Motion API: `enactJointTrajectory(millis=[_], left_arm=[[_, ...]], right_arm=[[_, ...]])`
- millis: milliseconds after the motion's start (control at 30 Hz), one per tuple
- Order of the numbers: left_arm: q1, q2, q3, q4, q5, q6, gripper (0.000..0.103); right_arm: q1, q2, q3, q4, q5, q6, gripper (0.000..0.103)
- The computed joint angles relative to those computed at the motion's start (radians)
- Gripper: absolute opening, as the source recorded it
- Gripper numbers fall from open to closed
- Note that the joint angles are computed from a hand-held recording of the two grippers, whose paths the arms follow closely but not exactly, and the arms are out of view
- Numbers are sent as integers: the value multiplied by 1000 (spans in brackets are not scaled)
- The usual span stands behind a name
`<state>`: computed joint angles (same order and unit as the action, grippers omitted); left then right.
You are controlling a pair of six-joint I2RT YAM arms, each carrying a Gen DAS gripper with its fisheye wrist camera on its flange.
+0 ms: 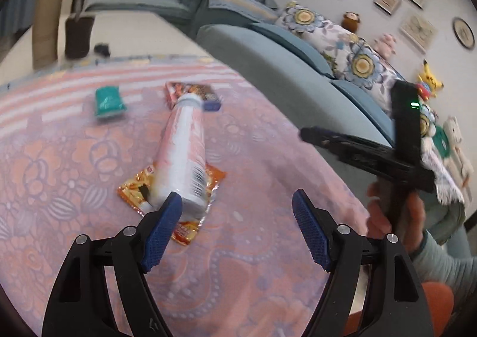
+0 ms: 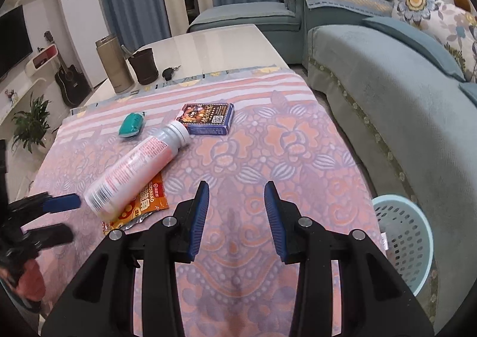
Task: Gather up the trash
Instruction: 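Grasp the white-and-pink bottle with the left gripper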
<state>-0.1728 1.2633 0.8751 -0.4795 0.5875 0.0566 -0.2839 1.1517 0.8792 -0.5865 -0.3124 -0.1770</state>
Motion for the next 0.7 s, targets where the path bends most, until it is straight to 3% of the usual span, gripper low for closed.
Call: enactJointTrajectory(millis=[67,300,400,500,567,700], left_arm=[[-4,2,34,-7,-69,-1,75],[-124,411,425,-136,-276,-107,73],[-170,503,496,-159,-370,-146,68],[-179,534,507,-161,-417,-157,62],[-183,552,506,-146,-456,-177,47],[-130,484,416,-64,-384,-218,46]], right_arm=[[-8,15,-3,0,-18,-12,35],[-11,21,-3,6,-48,-7,35],[-39,19,13,-7,-96,-28,35],[-4,65,46,7,-76,-54,35],[17,150,102,20,-92,-43,35],[62,346,241,50,-71,-9,35]])
